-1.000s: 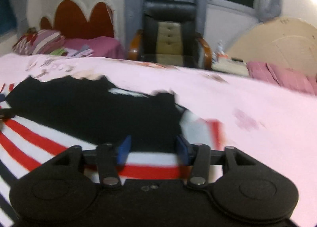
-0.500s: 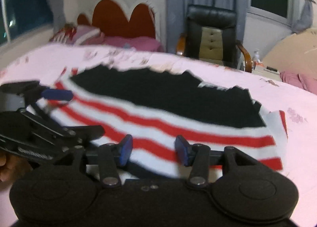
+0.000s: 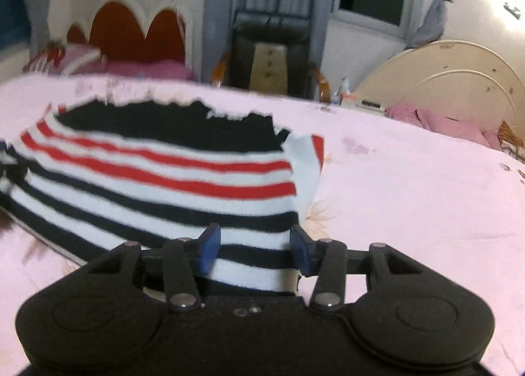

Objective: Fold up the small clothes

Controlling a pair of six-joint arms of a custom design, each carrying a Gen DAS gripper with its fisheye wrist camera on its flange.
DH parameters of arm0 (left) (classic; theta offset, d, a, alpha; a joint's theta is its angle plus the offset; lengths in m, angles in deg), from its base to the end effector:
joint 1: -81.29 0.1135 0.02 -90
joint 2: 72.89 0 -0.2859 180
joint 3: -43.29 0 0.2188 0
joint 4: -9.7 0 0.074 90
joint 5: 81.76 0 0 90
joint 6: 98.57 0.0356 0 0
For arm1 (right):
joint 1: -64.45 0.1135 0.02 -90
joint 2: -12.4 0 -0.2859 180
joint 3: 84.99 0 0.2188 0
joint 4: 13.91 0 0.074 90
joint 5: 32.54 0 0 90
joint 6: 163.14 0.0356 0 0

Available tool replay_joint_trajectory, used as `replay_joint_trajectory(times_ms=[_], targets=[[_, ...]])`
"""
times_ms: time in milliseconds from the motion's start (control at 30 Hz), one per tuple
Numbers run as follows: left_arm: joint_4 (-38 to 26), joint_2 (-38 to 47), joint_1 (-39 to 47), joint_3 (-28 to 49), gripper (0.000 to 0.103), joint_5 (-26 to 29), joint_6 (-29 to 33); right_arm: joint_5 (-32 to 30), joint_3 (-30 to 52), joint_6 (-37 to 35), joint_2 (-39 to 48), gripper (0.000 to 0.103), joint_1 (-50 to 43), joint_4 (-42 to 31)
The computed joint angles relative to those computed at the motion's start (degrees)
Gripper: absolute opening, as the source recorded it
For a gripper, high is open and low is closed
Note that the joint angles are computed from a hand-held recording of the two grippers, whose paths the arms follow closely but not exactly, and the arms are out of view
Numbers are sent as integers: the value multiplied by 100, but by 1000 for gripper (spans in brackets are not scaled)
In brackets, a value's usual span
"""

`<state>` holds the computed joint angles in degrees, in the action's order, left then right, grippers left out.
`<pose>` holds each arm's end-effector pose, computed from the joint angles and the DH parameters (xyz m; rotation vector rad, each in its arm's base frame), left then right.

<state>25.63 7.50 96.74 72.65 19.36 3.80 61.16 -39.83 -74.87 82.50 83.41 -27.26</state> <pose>0.1936 0.0464 0.1626 0.0513 2.1704 0.0659 0.1966 0.0651 0.2222 -0.3675 2.2086 0.0910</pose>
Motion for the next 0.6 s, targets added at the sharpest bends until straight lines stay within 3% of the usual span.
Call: replay_joint_trajectory(times_ms=[133,233,400,467,600], targets=[[-44,221,-306,-116,103,-577,89,123,13,7,154,36,-65,-527],[474,428,265,-437,103,-132,74,-70,-387,-6,-132,33,-302,-490],[-108,-291,-129,-307,103,-354,-348,2,-251,395,-643,34,-121,-816],[-263,-504,-579,-234,103,-493,-832,167,-135,675,-735,37,290,-775],[-206,-204,-2129,-16,103,-1559,-1298,523,65,1151,-46,42,1442,-343]])
